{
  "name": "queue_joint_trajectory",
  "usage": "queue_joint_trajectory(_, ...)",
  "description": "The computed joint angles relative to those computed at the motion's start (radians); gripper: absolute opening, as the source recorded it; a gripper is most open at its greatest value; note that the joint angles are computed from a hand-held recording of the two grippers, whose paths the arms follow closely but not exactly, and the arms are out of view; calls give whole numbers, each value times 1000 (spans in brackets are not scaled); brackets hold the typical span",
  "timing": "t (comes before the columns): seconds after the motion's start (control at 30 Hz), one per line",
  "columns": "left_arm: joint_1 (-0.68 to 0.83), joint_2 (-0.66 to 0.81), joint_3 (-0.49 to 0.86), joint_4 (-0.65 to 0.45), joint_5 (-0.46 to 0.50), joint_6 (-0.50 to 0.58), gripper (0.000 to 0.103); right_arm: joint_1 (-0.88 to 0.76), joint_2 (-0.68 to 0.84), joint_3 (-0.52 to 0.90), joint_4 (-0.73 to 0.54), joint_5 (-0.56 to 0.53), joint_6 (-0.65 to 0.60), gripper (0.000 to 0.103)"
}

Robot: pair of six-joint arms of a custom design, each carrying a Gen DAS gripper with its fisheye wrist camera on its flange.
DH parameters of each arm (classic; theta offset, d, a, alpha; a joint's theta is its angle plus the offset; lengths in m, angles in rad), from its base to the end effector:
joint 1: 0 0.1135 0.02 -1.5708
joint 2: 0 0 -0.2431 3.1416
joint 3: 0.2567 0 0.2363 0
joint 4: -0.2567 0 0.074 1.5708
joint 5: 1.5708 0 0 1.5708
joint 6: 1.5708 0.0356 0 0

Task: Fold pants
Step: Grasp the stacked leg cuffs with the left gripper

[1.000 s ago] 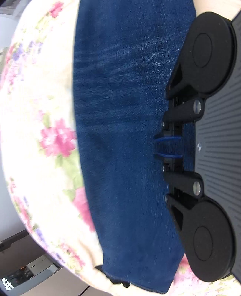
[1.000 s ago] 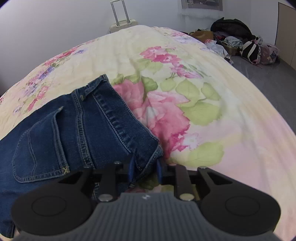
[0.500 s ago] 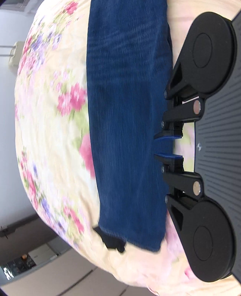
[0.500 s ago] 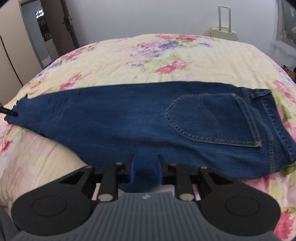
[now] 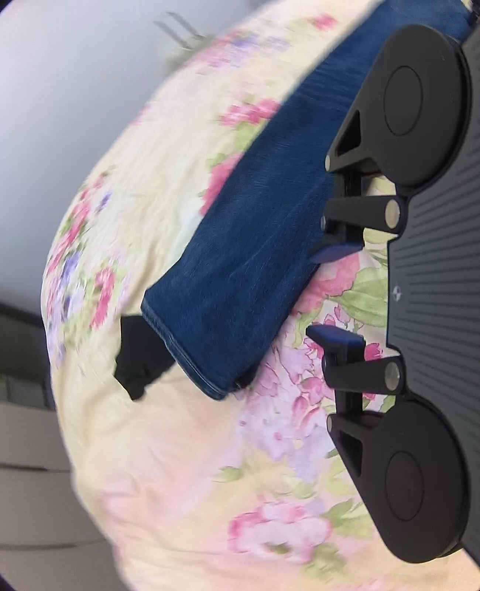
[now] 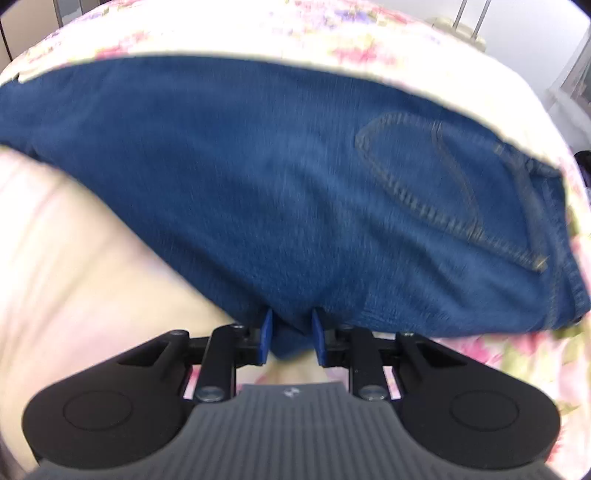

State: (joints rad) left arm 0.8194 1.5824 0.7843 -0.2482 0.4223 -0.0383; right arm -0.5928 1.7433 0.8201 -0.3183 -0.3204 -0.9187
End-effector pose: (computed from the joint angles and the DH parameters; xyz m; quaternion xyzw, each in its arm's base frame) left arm 0.2009 0.1937 0.1426 -0.3433 0.8814 -0.0907 0.3115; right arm 0.2404 -0.1484 0.1049 -0.1838 0.9567 0.0035 0.2257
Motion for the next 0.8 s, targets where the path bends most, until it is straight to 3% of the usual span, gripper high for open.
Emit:
queue_joint_trajectory(0.1,123,136,14,98,169,-134,53,4,-84,31,-95,-117,59,19)
queue_joint_trajectory(0.17,174,228,4,213,250,-257,55,47,-116,33,-91,-157,119,20)
queue_joint_trajectory(0.33,200,441,29,487,304,-520,55,244,-74,47,22,-124,300,23)
queue_joint_trajectory(0.6,140,630,183,567,230,-566,39,515,60,82,170,-55,472,23)
queue_joint_trajectory(0.8,127,634,174,602,196,-559,24,587,176,122,250,15,526,23)
